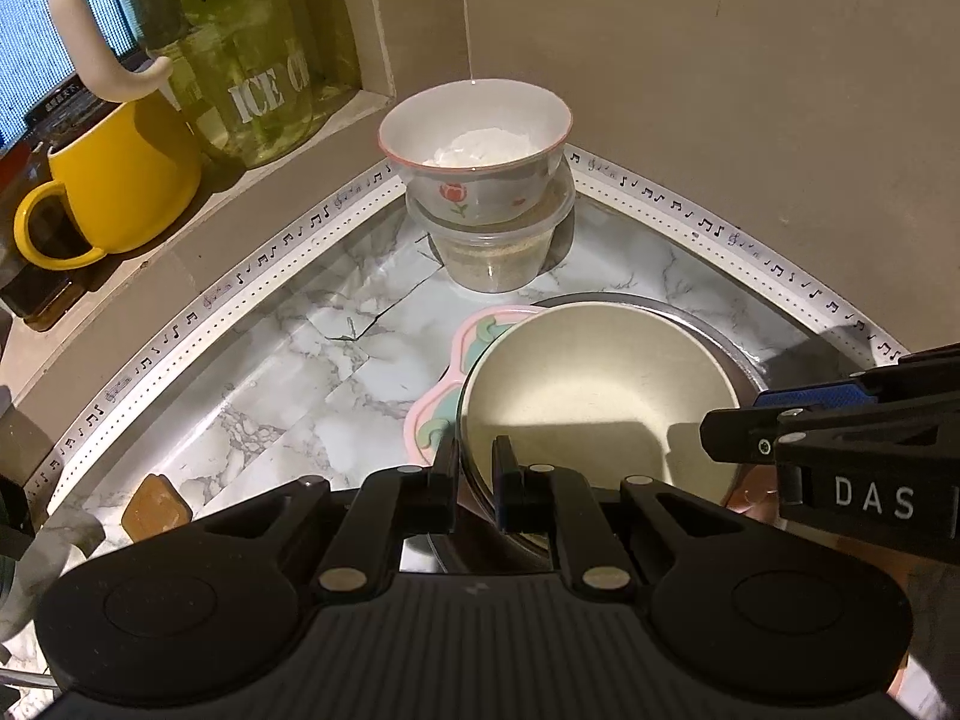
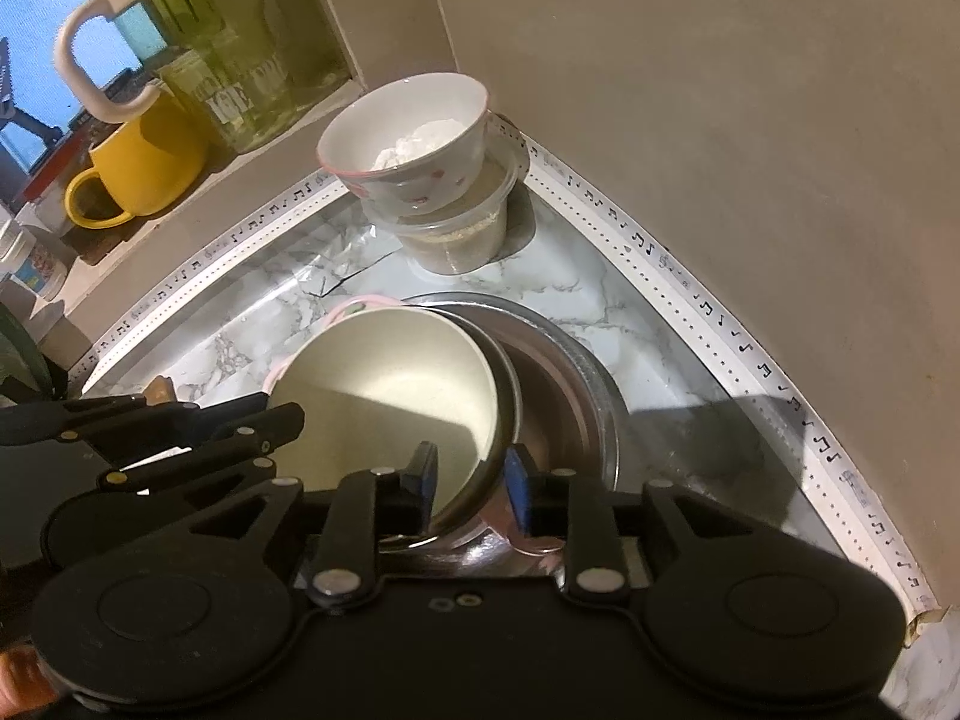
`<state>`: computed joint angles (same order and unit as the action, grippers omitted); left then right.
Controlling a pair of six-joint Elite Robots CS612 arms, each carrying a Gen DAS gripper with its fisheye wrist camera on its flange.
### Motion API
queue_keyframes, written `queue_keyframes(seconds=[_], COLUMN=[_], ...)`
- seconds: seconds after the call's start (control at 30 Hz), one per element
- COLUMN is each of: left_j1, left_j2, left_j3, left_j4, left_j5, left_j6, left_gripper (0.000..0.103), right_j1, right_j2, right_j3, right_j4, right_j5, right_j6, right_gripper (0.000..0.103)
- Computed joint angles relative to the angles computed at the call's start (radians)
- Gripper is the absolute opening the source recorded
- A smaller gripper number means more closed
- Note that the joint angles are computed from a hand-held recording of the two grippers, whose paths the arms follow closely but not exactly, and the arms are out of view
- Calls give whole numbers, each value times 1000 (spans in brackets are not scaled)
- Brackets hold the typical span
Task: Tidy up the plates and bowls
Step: 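Open both grippers and grasp the rim of the large steel bowl, then lift the steel bowl holding the pot and cream bowl with both grippers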
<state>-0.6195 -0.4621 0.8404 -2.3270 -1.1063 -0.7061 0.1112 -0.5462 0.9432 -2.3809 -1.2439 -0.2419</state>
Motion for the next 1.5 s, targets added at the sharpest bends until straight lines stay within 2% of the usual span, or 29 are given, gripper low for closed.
queue_keyframes(seconds=[0.1, 0.8, 1.03, 1.07, 1.1, 1.13, 1.17, 1.2, 1.3, 1.47, 1.5], left_j1=[-4, -24, -28, -29, -31, -33, -36, -39, -40, -33, -32], left_j2=[-9, -121, -148, -150, -152, -155, -157, -158, -163, -167, -167], left_j3=[14, 180, 224, 230, 235, 242, 247, 251, 266, 282, 284], left_j4=[-10, -154, -177, -182, -189, -196, -201, -203, -226, -243, -242], left_j5=[10, -49, -42, -39, -35, -27, -15, 1, 10, -20, -22], left_j6=[1, -48, -75, -75, -72, -69, -68, -69, -77, -117, -122], left_gripper=[10, 12, 15, 22, 36, 46, 67, 78, 79, 79, 79], right_j1=[-1, -35, -45, -46, -47, -49, -50, -52, -57, -64, -65], right_j2=[-12, -109, -127, -127, -127, -128, -128, -127, -126, -118, -115], right_j3=[18, 163, 190, 191, 191, 193, 192, 190, 189, 186, 181], right_j4=[-12, -98, -117, -119, -119, -122, -122, -120, -113, -135, -136], right_j5=[7, 83, 95, 96, 97, 96, 96, 99, 116, 145, 147], right_j6=[-5, -102, -138, -141, -144, -143, -141, -139, -147, -162, -162], right_gripper=[29, 36, 48, 50, 50, 51, 53, 53, 64, 95, 97])
